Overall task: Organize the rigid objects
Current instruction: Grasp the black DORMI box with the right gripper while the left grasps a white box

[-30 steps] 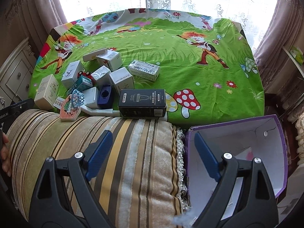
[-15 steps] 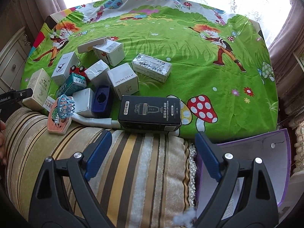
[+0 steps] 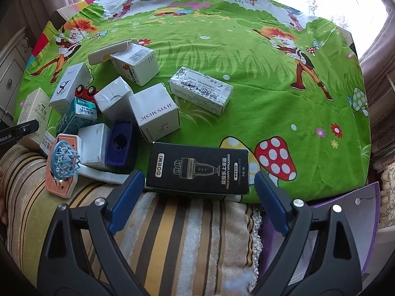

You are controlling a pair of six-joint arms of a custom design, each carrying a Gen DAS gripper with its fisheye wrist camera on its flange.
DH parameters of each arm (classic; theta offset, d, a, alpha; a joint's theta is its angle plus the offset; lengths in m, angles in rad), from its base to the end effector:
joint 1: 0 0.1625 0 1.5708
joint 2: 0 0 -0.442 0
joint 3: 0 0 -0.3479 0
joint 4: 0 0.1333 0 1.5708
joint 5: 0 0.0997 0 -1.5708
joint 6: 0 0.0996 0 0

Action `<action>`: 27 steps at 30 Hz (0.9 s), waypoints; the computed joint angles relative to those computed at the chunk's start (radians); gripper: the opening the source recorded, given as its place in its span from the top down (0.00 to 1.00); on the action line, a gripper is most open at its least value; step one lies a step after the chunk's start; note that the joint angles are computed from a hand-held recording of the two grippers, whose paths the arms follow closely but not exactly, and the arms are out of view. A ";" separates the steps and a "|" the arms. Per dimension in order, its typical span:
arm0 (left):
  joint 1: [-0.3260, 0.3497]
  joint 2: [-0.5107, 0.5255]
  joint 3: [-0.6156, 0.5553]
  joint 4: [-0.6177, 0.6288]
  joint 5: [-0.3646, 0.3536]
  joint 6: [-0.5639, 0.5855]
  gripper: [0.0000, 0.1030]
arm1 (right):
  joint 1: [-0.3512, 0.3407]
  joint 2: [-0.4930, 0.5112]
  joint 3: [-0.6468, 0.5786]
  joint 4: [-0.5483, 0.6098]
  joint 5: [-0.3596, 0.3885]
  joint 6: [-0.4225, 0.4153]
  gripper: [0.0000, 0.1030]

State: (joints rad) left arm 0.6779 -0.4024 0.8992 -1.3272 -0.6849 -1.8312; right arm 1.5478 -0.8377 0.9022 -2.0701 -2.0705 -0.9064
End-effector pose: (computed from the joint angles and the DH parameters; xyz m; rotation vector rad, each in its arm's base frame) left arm -0.4472 -0.6303 0.0560 -0.6127 2.0754 -0.8165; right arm 0.0678 -0.7720 0.4312 0.9412 -2.3200 0.2077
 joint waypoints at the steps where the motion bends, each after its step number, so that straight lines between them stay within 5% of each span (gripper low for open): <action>1: 0.000 0.002 -0.002 0.005 0.000 -0.003 0.42 | 0.001 0.007 -0.005 0.001 -0.008 0.001 0.11; 3: -0.001 0.012 -0.020 0.037 0.001 -0.018 0.48 | 0.001 0.019 -0.014 0.003 -0.022 0.001 0.11; 15: -0.021 0.047 -0.089 0.174 0.045 -0.090 0.49 | -0.003 0.035 -0.005 -0.053 -0.032 -0.018 0.15; 27: -0.048 0.093 -0.189 0.345 0.089 -0.177 0.49 | -0.020 -0.028 0.058 -0.159 0.077 -0.011 0.15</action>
